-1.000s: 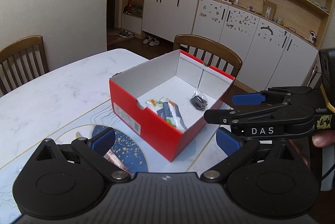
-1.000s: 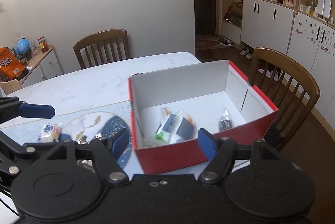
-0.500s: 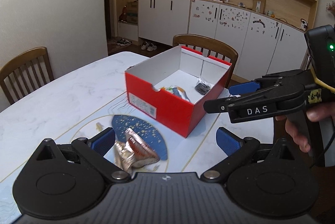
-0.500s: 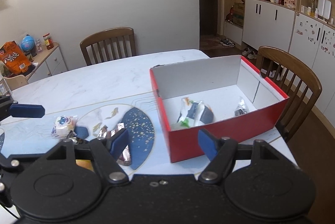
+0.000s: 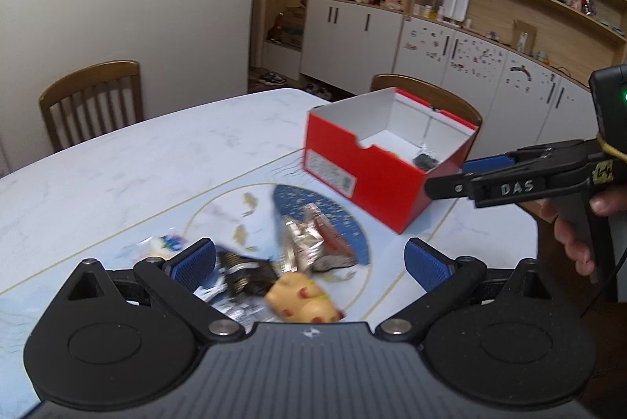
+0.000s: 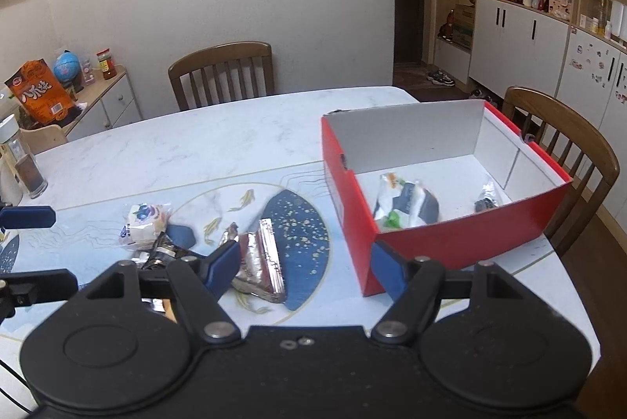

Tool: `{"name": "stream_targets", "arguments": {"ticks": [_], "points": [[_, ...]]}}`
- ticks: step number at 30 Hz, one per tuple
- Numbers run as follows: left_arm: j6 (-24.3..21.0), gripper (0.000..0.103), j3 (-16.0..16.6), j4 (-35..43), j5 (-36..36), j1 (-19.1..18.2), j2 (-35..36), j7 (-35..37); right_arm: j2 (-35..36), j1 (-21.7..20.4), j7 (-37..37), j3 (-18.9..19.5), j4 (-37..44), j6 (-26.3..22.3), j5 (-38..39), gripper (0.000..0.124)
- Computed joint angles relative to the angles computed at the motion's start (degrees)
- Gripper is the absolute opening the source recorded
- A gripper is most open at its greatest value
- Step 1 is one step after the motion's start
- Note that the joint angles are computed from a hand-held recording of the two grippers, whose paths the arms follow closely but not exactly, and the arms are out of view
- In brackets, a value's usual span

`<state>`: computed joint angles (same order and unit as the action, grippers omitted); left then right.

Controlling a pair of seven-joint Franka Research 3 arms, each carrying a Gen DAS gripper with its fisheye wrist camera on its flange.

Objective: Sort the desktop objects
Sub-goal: 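Withdraw both open tools from the red box back to the pile, then grasp the blue wrapped snack with the left tool while the right tool grasps the yellow toy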

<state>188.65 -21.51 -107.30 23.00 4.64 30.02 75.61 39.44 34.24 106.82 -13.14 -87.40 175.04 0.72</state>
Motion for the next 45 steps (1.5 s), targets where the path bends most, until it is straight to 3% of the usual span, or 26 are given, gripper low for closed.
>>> {"name": "stream_targets", "arguments": {"ticks": [3, 11, 14, 28, 33, 41, 45], "points": [[0.25, 0.103, 0.32, -1.47, -0.22, 0.87, -0.74, -0.67, 0.61, -0.29, -0.48, 0.65, 1.06, -0.54, 0.02, 0.073], [1.45, 0.103, 6.07, -4.86, -0.19, -1.83, -2.33, -1.73, 1.58, -1.18, -1.78, 2.75, 2.78, -1.57, 0.21, 0.073], [1.72, 0.103, 6.19, -5.30, 0.54, -1.19, -1.71, -1.48, 1.76, -1.54, -2.59, 3.81, 3.00, -1.88, 0.43, 0.073], [1.11, 0.103, -1.16, -4.49, 5.05, 8.32, 3.70, 2.88, 5.50, -1.89, -6.27, 7.26, 7.67, -4.15, 1.24, 0.073], [0.52, 0.103, -1.93, -3.52, 5.21, 9.72, 5.72, 4.65, 7.31, -1.44, -6.76, 7.25, 9.80, -5.76, 1.14, 0.073], [-0.53, 0.102, -0.90, -1.40, 3.54, 8.96, 8.22, 6.94, 10.65, -2.07, -8.10, 8.85, 13.85, -8.40, 1.11, 0.073], [-1.00, 0.102, -2.75, -0.15, 3.48, 10.70, 10.03, 8.68, 12.45, -2.72, -9.99, 10.33, 16.07, -9.32, 1.33, 0.073]]}}
